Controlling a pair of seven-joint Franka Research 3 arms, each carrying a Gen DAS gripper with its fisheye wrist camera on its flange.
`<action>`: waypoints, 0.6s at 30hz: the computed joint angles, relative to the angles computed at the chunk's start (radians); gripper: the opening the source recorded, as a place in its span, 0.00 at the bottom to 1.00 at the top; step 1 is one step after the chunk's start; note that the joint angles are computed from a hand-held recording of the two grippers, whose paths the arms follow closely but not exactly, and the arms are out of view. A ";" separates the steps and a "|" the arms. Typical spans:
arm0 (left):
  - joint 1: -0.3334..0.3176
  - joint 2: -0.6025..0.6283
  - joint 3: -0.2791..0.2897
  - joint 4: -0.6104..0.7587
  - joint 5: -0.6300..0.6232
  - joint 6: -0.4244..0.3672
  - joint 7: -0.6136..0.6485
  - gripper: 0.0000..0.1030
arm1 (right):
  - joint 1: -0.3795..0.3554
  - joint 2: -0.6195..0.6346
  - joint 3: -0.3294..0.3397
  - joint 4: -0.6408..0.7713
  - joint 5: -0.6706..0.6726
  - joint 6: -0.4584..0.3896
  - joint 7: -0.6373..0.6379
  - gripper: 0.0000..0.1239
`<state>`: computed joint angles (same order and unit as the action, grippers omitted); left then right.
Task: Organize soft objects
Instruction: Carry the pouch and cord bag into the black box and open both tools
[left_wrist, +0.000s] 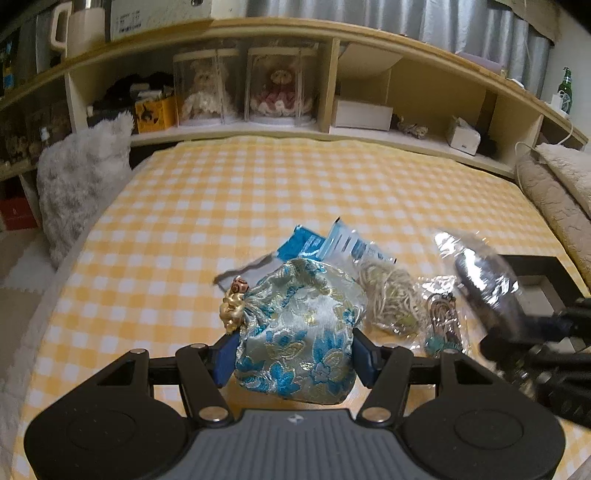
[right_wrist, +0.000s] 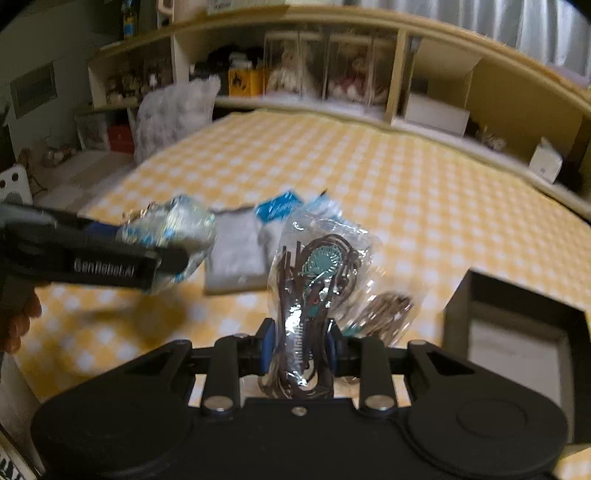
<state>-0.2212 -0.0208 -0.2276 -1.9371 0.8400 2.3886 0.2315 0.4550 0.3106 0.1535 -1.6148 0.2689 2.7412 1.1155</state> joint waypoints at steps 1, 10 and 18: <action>-0.001 0.003 -0.002 0.008 0.007 -0.004 0.000 0.60 | -0.006 -0.003 0.001 0.005 0.005 0.000 -0.008 0.23; -0.049 0.110 -0.004 0.180 0.081 -0.006 0.027 0.60 | -0.081 -0.019 -0.010 0.024 0.063 0.020 -0.095 0.24; -0.148 0.325 0.034 0.449 0.049 0.015 0.129 0.60 | -0.144 -0.008 -0.055 0.043 0.080 0.013 -0.109 0.25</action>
<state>-0.3696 0.3037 -0.1938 -1.4886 0.8894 2.4038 0.3608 0.3110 0.3029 0.0988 -1.5717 0.3487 2.7538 1.0063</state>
